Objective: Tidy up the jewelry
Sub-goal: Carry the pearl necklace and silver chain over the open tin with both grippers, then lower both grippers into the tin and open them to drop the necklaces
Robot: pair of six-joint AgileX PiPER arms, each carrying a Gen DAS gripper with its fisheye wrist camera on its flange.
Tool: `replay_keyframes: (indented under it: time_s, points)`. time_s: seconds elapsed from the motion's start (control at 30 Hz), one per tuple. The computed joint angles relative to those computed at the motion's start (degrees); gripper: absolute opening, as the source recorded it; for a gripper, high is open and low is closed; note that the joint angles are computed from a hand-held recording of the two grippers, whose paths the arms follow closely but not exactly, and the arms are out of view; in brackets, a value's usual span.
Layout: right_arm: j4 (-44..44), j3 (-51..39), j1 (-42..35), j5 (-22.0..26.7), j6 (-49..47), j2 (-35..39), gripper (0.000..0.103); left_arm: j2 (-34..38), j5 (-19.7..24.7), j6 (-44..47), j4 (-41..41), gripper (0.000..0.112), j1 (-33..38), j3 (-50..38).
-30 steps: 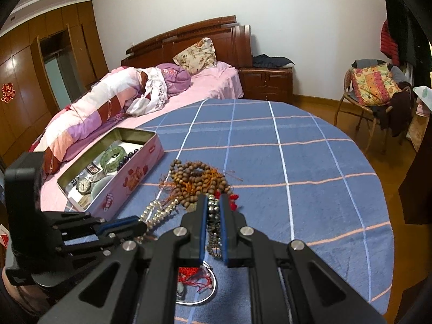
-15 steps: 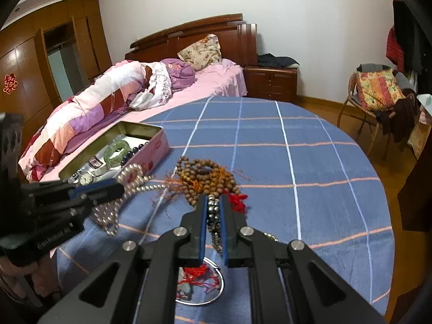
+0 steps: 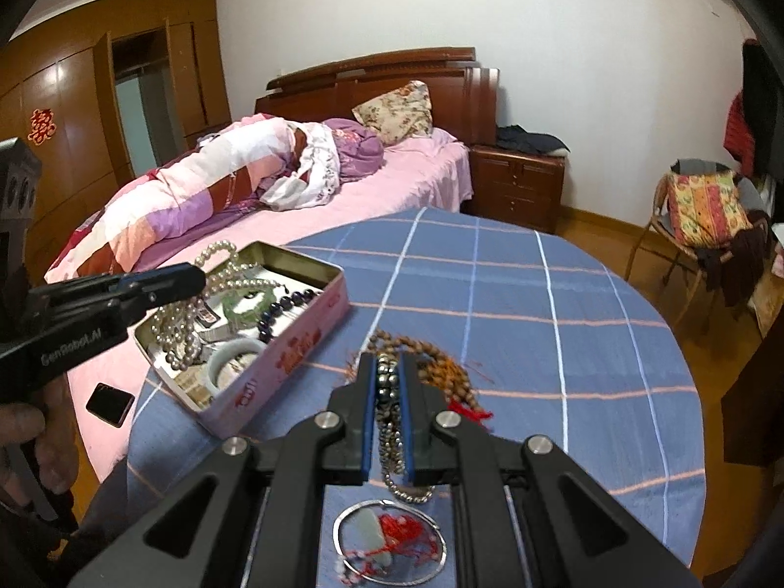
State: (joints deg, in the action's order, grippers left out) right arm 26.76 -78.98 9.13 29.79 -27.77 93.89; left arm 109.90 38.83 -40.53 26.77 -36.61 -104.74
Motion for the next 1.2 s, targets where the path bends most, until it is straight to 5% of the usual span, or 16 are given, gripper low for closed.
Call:
replay_keyframes:
  time_s: [1.2]
  points:
    - [-5.7,-26.4,12.4,5.3,2.4,12.1,0.011,-5.2,-3.3,-2.9,2.3,0.006,9.0,7.4]
